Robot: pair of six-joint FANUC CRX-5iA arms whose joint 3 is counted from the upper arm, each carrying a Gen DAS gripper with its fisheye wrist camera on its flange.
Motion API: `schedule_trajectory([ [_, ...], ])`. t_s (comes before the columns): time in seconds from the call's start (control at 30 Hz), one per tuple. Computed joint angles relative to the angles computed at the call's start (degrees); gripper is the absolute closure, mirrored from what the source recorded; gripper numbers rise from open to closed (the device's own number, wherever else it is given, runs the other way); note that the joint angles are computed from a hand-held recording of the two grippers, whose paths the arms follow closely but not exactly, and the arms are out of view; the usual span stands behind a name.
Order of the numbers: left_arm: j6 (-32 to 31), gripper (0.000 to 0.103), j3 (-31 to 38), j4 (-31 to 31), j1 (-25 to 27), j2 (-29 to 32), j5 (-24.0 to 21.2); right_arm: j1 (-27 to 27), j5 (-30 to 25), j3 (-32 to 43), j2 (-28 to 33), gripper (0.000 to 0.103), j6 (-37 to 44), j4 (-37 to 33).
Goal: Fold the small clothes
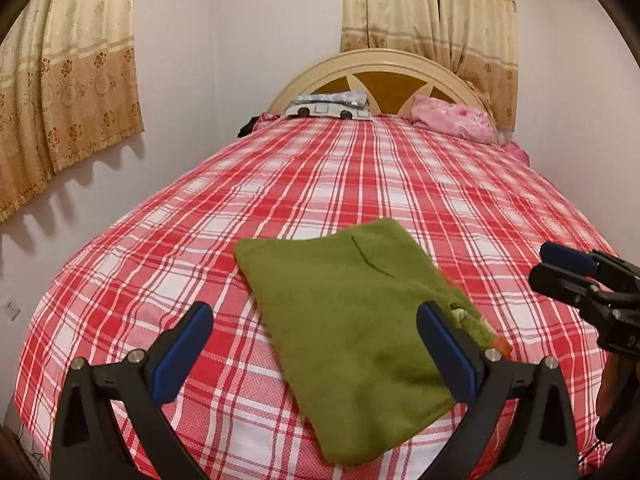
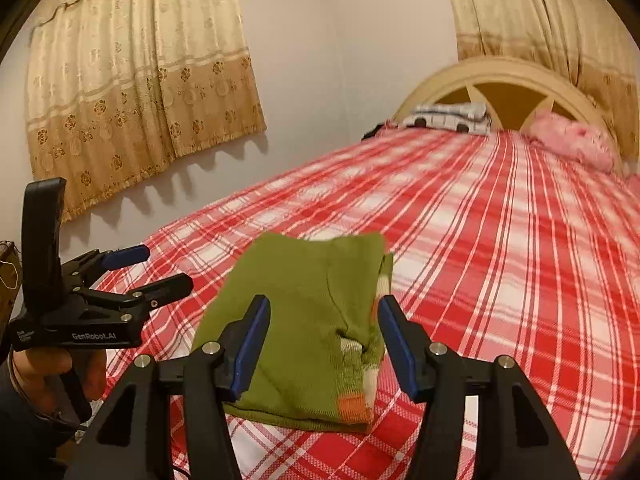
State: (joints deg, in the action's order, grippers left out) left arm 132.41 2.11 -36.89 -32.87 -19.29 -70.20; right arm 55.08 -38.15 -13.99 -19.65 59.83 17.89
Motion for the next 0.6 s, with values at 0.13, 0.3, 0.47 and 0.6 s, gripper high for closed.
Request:
schedule_trajectory([
  [0.13,0.58,0.0,0.02,-0.37,-0.41,-0.13,-0.04,0.25,0.99,-0.57,-0.5,0.045,-1.53,1.62],
  [0.3,0.4,0.0,0.07,-0.24,-0.39,-0.23,-0.13,0.31,1.14,-0.68,-0.63,0.044,-2.2,1.82],
  [0.47,0.58,0.0,0.38,-0.57,-0.95,-0.21,-0.41,0.49,0.93,-0.77,-0.76,0.044,-2.02,1.33],
  [0.6,1.28,0.0,0.84,-1.57,-1.89,0.05,-0.91,0.53,1.24,-0.95,-0.84,0.044,-2.15,1.36],
])
